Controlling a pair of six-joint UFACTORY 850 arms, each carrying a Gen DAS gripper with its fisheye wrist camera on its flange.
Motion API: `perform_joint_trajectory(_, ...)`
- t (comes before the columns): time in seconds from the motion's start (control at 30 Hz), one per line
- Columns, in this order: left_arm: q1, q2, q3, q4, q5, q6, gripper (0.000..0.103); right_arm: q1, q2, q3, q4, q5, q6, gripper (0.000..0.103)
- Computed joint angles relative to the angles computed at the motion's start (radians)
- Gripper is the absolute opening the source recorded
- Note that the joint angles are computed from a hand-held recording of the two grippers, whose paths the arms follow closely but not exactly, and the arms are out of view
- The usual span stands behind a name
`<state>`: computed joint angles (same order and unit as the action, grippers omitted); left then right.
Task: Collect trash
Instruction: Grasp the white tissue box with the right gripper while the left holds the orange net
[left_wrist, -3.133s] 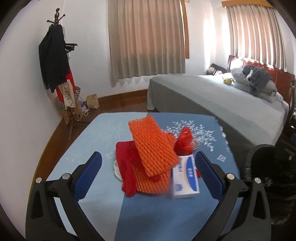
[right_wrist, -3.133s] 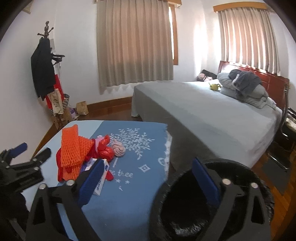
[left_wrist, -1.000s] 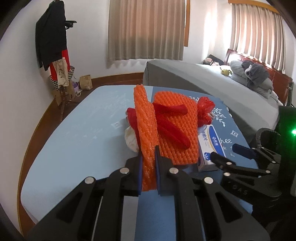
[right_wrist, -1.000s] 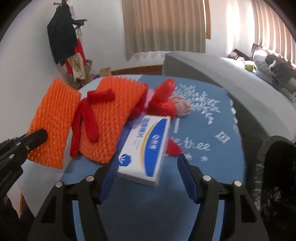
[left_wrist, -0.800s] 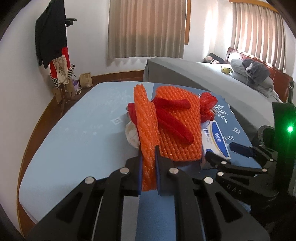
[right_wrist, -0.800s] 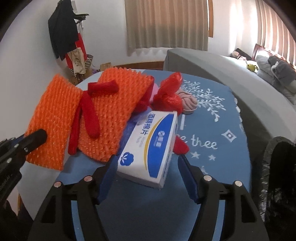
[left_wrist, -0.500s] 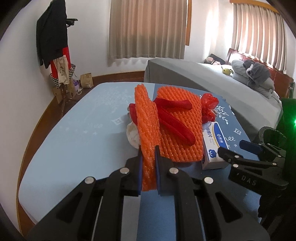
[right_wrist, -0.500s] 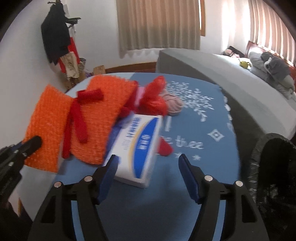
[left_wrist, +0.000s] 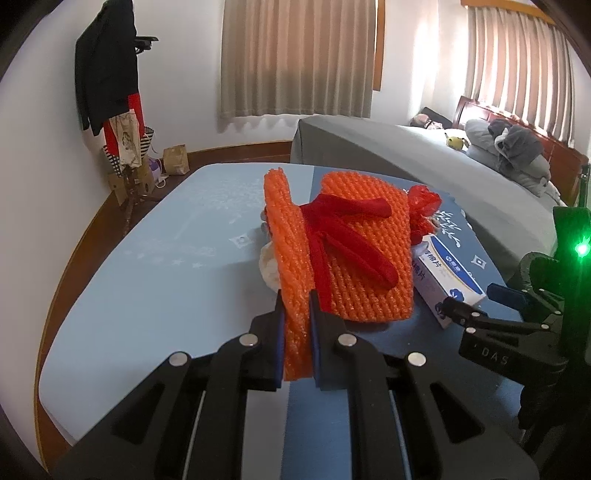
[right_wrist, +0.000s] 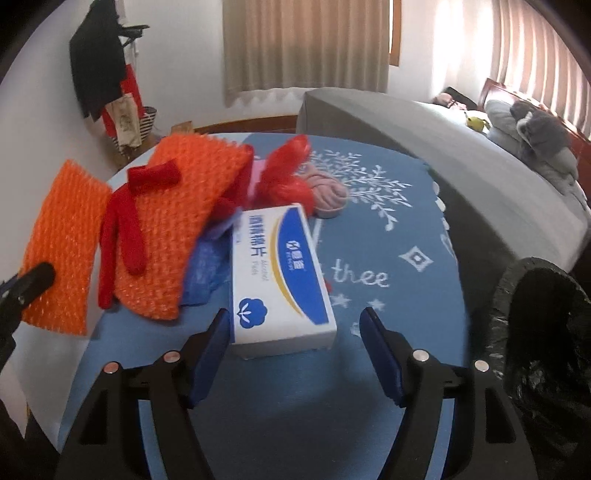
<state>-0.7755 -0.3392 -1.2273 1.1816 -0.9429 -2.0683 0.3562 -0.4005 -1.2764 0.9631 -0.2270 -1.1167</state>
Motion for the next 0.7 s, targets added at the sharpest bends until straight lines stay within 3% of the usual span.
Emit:
perform_joint_trajectory(0.2,-0.004,0.003,0.002,0.002,-0.002,0.007,0.011,0.015,-0.032,-0.028,0.079,-0.024,-0.088,0.069)
perform_joint_trajectory(0.3,-0.005,0.005,0.000,-0.002,-0.005,0.015,0.011,0.016,-0.054,-0.055,0.032,-0.035,-0.037,0.057)
perform_joint_trajectory(0.37,-0.007,0.005,-0.004,-0.001,-0.009,0.021,0.011,0.007,-0.058,-0.063,0.042,-0.063,-0.047,0.057)
perform_joint_trajectory(0.47,-0.015,0.004,-0.015,0.006,-0.015,0.027,0.011,-0.013,-0.024,-0.033,0.174,-0.070,-0.190,0.057)
perform_joint_trajectory(0.7,-0.035,-0.005,-0.060,0.042,-0.013,0.042,0.011,-0.077,0.047,0.003,0.297,-0.139,-0.300,0.055)
